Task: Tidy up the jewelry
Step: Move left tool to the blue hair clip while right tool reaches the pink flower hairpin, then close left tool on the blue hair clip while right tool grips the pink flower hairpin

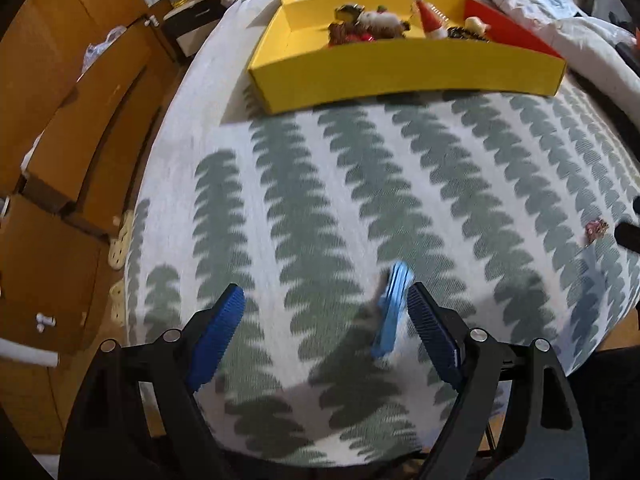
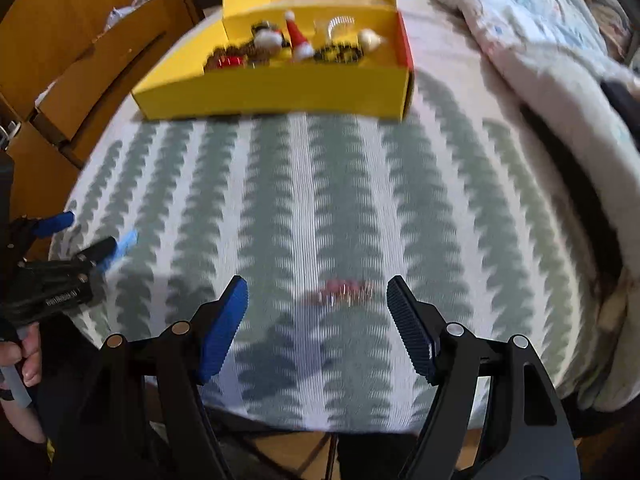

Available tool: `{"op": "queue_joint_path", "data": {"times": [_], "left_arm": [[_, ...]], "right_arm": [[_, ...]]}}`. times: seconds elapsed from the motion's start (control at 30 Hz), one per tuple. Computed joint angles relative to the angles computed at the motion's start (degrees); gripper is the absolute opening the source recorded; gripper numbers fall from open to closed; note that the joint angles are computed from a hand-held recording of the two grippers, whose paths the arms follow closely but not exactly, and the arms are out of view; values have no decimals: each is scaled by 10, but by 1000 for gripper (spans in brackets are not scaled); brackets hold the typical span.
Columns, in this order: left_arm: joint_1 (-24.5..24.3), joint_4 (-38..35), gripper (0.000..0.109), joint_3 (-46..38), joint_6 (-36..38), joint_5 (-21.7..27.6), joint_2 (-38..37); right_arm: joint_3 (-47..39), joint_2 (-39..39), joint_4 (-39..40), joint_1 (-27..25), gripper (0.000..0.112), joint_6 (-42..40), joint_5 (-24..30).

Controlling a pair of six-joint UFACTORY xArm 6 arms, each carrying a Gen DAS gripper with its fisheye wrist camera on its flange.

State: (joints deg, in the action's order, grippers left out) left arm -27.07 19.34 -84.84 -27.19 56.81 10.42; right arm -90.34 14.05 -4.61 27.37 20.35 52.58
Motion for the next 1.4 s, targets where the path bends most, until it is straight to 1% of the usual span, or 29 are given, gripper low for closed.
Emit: {"op": "queue_joint_path", "data": {"times": [0.07,0.13,0.23,0.27,0.3,0.37,0.47,0.53,0.63,0.8,1.0,1.07,1.13,1.2,1.23,1.27,1.3,1.37,1.4], "left_arm": [[1,1,82,5,-7,0,-5],[2,10,82,5,-20,5,-6],[3,5,82,4,-18,10,-3],[5,-3,82,-1,-14,12,1],[6,-7,82,0,-14,10,2],[4,-5,82,0,-18,11,5],[3,-10,82,-1,-17,14,10],[2,-18,82,3,-15,12,8],[1,-21,82,2,-15,15,12],[-1,-22,83,-8,-17,27,26],[-1,-26,82,-3,-21,19,25],[-3,-26,80,-6,-20,19,26],[-3,-29,77,-5,-21,17,24],[-2,-30,68,-5,-22,15,23],[-2,-29,65,-4,-24,14,22],[0,-30,57,-4,-26,13,20],[1,-32,46,-2,-25,12,18],[5,-45,33,1,-15,5,14],[6,-50,31,1,-13,4,14]], "right_arm": [[16,-8,-6,2,74,19,3],[21,-8,8,2,74,20,8],[7,5,23,0,74,20,16],[1,10,32,-1,72,18,19],[-9,19,36,-2,71,19,27],[-28,34,21,2,69,35,41],[-48,53,26,3,64,40,50],[-65,67,9,3,63,55,65],[-84,85,11,0,62,60,81],[-101,100,-2,1,59,68,85],[-132,124,-34,8,50,68,96],[-138,128,-42,10,41,65,96],[-148,134,-49,12,33,70,98],[-146,134,-51,12,27,71,95],[-148,134,-49,11,26,72,94],[-149,135,-48,11,26,69,95],[-150,135,-48,11,26,70,93],[-159,139,-47,12,26,67,97],[-143,131,-46,11,26,69,88]]}}
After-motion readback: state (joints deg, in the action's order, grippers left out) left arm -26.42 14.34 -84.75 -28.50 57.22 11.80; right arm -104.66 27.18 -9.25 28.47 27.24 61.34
